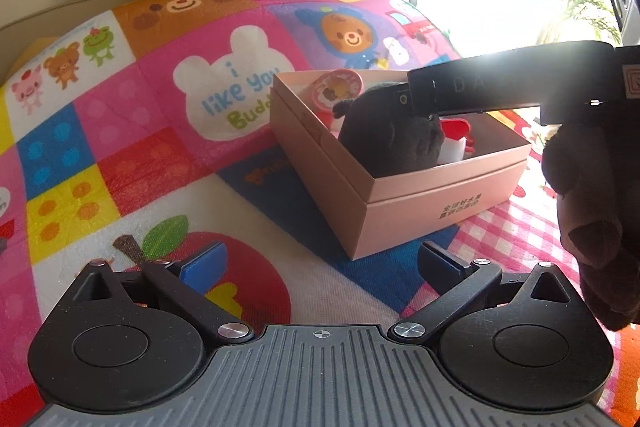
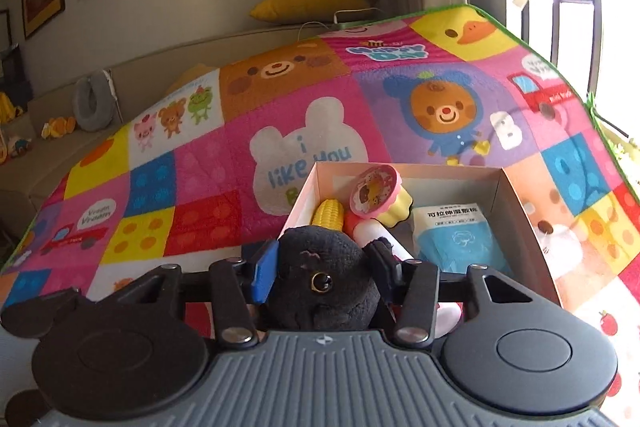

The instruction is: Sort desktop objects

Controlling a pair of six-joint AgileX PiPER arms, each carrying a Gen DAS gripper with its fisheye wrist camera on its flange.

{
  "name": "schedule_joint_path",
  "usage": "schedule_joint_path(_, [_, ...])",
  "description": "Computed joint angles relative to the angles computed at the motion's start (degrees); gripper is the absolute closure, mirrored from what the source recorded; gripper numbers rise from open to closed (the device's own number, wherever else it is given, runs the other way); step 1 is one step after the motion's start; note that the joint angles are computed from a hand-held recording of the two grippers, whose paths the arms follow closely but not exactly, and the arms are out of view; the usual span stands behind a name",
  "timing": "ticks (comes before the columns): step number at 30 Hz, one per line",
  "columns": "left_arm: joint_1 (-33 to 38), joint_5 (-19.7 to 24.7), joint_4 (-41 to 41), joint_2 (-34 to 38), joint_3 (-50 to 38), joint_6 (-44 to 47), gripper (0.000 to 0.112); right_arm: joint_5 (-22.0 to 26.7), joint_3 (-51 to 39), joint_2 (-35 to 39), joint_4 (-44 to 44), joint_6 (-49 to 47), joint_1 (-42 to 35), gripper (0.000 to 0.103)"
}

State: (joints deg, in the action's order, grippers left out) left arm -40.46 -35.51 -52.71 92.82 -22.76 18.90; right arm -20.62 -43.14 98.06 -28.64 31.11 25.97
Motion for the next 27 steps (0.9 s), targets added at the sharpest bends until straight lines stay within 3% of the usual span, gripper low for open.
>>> schedule_joint_path(2, [-1.11,-0.58,-2.11,-0.14,0.33,1.36,0.009,-2.04,2.06,-1.19,-3.9,4.05,-1.04,0.053])
schedule_joint_path(4, [-2.82,-1.94,-4.27,-0.45,1.18,2.0,0.009,-4.22,6.32,-3.89,0.91,-1.07,-0.69,0.048])
schedule_joint_path(5, [-3.75,-2.83,-4.65,-0.68,1.91,1.62,0.009,-5.99,9.12,-5.22,6.64,-6.8,0.01,0.046])
schedule_joint_path(7, [-6.46,-5.41,-6.46,-0.92,3.57,1.2,0.009,-8.43,15.17,-9.42,18.1,-16.56,1.67,0.027])
schedule_joint_path(12, [-15.67,-11.62,-24.77,2.48,2.75,8.46,0.009,-10.35,25.04,-14.68,46.74,-34.56,7.78,0.002])
schedule_joint_path(17, [-18.41,-14.61,-25.85,5.97,2.8,6.11,0.009,-18.4,27.61,-7.64,73.74,-49.65,20.33,0.0])
schedule_joint_path(20, [-16.8,-14.19,-27.99,7.11,0.94,8.86,0.009,-18.88,23.99,-1.72,84.25,-56.29,23.54,0.0])
schedule_joint_path(24, [-11.96,-9.39,-25.1,6.02,1.0,6.59,0.009,-13.61,20.59,-1.06,85.02,-59.54,19.91,0.0])
schedule_joint_path(27, [-9.24,-7.96,-22.84,5.85,0.93,4.96,0.009,-11.22,18.54,0.48,79.41,-55.57,16.42,0.0])
